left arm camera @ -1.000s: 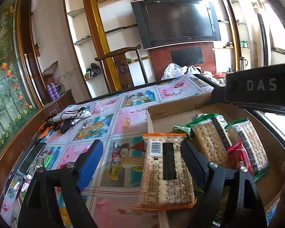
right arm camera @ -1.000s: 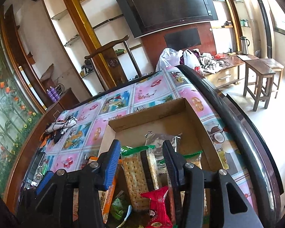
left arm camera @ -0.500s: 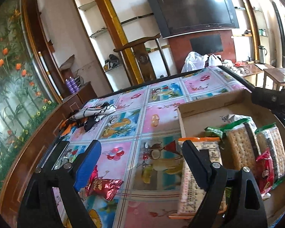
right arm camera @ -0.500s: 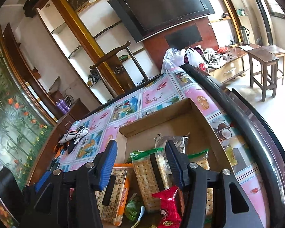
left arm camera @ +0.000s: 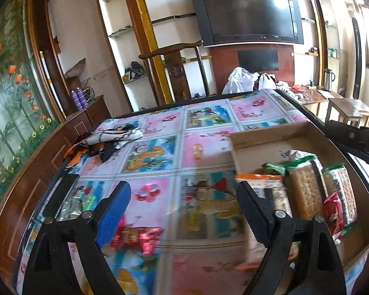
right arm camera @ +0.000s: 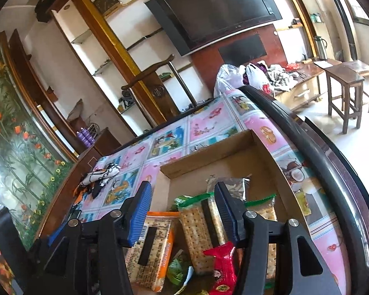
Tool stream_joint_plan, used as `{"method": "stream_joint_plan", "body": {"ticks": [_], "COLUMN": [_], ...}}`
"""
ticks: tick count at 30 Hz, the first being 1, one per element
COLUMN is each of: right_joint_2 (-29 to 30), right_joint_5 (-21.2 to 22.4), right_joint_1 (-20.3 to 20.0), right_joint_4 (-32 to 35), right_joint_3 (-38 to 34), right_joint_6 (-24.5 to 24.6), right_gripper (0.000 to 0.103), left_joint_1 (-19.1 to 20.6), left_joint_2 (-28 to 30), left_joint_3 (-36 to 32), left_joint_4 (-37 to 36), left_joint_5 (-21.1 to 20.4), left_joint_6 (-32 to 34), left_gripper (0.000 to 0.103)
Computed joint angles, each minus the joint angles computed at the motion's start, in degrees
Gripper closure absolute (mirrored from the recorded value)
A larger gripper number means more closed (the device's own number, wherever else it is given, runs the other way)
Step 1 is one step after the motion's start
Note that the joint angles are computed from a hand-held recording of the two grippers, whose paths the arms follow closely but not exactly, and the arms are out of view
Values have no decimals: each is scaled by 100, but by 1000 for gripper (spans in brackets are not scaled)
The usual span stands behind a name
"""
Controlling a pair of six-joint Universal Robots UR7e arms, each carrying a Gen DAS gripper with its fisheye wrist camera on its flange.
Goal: Organize snacks
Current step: 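Move both grippers back to the table toward the red candy wrappers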
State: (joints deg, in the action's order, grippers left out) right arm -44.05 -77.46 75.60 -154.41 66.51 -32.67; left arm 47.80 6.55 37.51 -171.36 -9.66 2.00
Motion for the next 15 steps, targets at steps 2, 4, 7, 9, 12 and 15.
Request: {"method": "stream_joint_plan", "body": {"ticks": [2, 4, 7, 9, 12, 15], "right_joint_2": [-19, -37, -80, -98, -116, -154], "right_joint_5": [73, 108, 206, 215, 231, 320], "right_joint_1": [7, 25, 53, 80, 117, 144], "right_joint_4": [52, 70, 99, 68, 125, 239], "right_joint_3": [46, 104, 221, 300, 395, 521], "right_joint_6": [-113, -253, -514, -650, -883, -1094], "right_gripper": [46, 46, 46, 46, 46, 46], "left_joint_1": [40, 116, 268, 401, 653, 884], "left_joint_2": [-527, -1094, -1780, -2271, -2889, -3202], "left_joint_3": [888, 1774, 2749, 3351, 4025, 4268], "left_joint_4": [-45, 163, 635, 959, 1094, 1251], "left_joint_5": [-28, -159, -289, -616, -1350, -2146], "left_joint_6": [-415, -990, -1904, -2561, -3364, -3736], "left_gripper": [16, 16, 16, 16, 21, 32]}}
